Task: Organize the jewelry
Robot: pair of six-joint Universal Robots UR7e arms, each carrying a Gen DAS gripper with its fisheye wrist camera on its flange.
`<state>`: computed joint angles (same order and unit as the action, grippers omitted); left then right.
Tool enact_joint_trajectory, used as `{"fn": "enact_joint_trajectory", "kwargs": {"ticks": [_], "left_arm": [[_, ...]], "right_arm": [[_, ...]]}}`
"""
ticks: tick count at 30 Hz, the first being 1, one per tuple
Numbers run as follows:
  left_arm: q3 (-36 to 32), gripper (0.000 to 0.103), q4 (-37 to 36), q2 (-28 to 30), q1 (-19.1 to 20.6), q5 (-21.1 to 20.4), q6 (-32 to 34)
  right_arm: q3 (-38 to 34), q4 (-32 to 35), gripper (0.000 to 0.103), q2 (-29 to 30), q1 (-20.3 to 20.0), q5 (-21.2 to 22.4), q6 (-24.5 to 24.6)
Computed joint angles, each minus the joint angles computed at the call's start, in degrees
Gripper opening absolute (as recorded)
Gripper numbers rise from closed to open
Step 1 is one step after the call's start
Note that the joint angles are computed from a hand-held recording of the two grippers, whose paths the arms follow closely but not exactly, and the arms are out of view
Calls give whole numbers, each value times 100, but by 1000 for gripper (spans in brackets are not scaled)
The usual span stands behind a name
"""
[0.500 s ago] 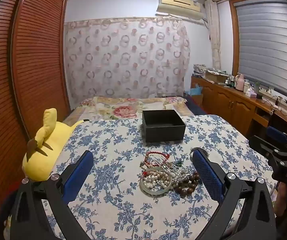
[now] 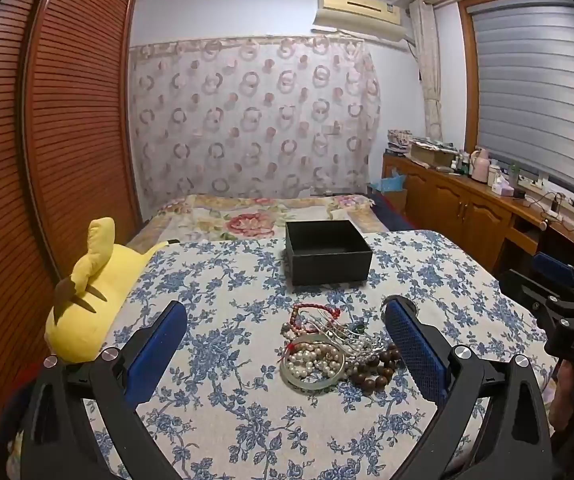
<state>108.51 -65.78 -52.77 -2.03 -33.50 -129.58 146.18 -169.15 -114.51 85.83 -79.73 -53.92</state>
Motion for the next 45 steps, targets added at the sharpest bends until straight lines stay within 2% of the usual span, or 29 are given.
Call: {"fn": "enact_joint_trajectory", "kwargs": {"ticks": [31,34,45], "left_arm": [[-13,96,45,34,-54,-22,-58],[-108,96,86,95,-41,30,-20],[-162,96,137,118,-35,60,-22]], "right_arm": [[19,-22,101,-26,-1,43,-16],[-4,66,101,-100,160,-50,60],[0,56,101,-99,176,-58,74]]}}
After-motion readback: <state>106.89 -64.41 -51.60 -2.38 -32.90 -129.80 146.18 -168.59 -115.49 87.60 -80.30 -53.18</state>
